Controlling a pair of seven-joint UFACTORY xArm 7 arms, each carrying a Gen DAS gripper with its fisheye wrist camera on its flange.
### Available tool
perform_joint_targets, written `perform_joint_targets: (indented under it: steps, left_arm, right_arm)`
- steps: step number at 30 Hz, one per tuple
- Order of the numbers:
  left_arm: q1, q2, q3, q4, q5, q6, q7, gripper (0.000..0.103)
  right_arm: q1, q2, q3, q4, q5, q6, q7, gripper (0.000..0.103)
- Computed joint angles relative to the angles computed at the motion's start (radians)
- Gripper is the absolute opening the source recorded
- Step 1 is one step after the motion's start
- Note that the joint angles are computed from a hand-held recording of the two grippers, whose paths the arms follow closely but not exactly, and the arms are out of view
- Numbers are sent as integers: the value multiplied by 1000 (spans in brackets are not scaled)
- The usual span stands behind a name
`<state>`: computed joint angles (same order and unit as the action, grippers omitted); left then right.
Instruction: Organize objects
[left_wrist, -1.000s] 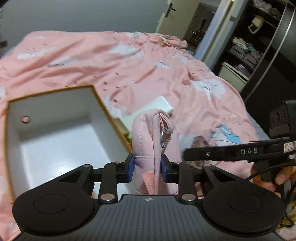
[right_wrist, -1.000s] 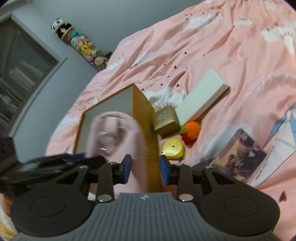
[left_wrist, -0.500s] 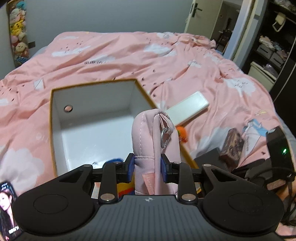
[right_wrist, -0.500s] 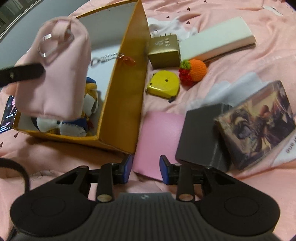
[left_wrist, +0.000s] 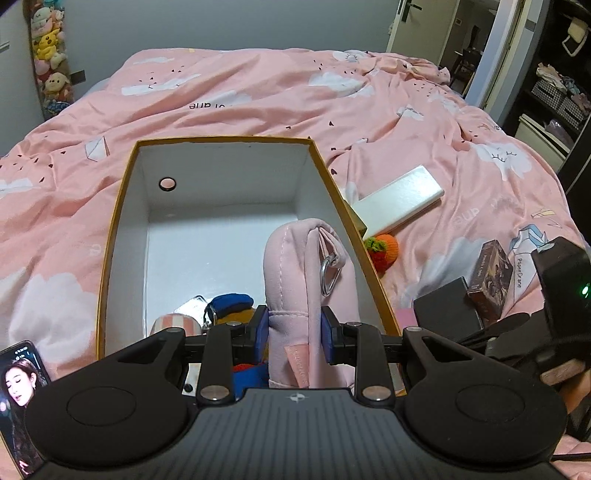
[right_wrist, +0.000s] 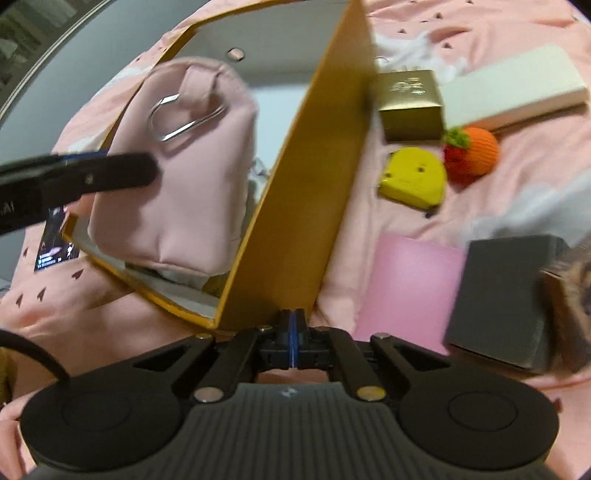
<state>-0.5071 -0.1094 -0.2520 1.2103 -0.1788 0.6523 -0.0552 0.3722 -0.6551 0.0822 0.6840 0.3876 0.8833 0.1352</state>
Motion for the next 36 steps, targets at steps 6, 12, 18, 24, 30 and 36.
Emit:
perform_joint_targets:
  steps: [6,12,18,24,30,36]
  left_arm:
    - [0,2,-1,-3,1,-17,-19,32]
    - [-4,2,7,-18,-45,-41,12,32]
    - [-5,2,14,-35,-98,-55,38,32]
    - [-2,-4,20,-50,-137,-68,59,32]
    - [1,-1,19,-49,-142,-70,53,32]
    - [3,-2,15,-45,-123,-58,42,32]
  right_arm:
    - [-53,-8,27,4,-69,29,76,38]
    - [-106,16,93,30,-226,98,178,48]
    - [-110,31,74,30,-262,109,223,49]
    - [-103,102,139,66,-368,129,251,53]
    - [-72,119,121,58,-391,123,201,60]
    - [-43,133,155,30,-424,74,161,92]
